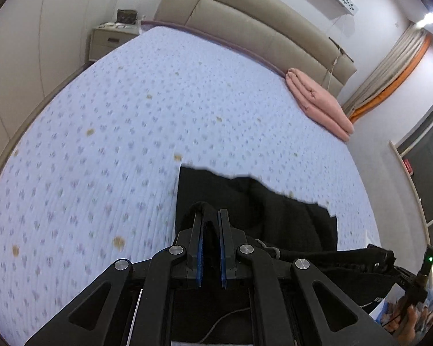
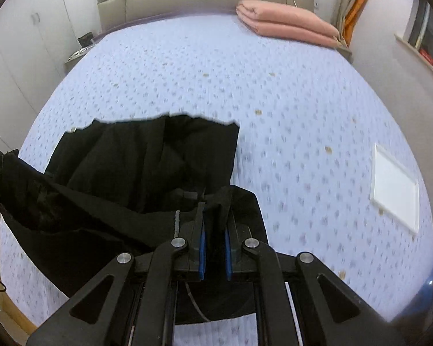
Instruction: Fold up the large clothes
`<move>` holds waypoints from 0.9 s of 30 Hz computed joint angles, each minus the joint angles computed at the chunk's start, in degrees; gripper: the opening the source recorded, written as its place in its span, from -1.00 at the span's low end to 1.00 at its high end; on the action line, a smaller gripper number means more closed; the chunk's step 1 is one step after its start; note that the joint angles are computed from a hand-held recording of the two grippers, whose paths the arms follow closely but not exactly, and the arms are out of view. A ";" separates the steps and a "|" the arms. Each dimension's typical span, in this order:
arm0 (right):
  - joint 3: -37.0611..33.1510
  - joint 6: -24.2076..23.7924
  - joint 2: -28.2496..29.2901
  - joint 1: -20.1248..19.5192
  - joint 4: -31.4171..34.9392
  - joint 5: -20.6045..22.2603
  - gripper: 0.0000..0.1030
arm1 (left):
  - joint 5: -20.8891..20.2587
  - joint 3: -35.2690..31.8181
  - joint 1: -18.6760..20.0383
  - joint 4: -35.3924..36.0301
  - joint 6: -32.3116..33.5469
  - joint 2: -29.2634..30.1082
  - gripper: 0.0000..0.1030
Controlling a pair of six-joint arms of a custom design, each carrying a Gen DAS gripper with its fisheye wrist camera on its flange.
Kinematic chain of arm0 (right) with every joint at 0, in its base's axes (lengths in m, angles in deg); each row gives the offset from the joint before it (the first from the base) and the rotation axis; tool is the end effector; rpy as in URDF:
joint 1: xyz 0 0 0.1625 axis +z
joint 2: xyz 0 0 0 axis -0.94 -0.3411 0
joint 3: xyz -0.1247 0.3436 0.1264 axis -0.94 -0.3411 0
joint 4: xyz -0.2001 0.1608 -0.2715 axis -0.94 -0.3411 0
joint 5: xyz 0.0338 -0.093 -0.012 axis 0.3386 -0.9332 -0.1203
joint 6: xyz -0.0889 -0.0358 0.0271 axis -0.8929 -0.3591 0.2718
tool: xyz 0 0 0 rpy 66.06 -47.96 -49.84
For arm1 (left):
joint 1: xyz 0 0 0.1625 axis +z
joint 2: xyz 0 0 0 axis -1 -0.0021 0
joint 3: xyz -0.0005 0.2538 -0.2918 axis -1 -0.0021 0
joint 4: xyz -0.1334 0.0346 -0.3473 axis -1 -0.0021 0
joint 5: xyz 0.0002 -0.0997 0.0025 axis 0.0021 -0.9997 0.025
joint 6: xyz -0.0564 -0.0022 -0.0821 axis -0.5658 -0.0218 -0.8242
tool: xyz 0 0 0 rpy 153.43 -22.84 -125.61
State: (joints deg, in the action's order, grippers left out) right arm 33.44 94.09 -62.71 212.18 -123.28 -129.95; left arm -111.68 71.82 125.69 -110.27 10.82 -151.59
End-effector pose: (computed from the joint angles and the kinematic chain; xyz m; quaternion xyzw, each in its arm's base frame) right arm 0.3889 -0.2381 0.3284 0.0101 -0.8734 0.3003 0.3833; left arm -0.1933 -0.3723 0.4457 0.1091 0.9480 -0.2596 0.1487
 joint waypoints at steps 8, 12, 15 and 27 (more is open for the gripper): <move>-1.95 -22.99 4.69 -12.14 -22.71 -1.71 -0.77 | 3.43 -4.27 7.05 -10.87 10.75 13.75 -0.83; -1.17 -24.22 6.95 -20.19 -25.00 3.11 -0.73 | 4.28 -3.68 11.59 -11.55 13.07 20.11 -0.78; 1.93 -25.65 6.84 -24.51 -29.86 6.84 -0.73 | 2.13 -2.99 15.54 -12.57 14.10 23.52 -0.77; 3.24 -25.17 0.36 -24.56 -34.04 13.79 -0.22 | -15.65 -12.10 21.07 -15.55 20.23 20.41 -0.52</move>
State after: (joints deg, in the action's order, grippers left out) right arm 36.69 68.92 -62.35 187.62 -157.32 -116.17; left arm -127.33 59.72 146.76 -125.83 31.05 -131.18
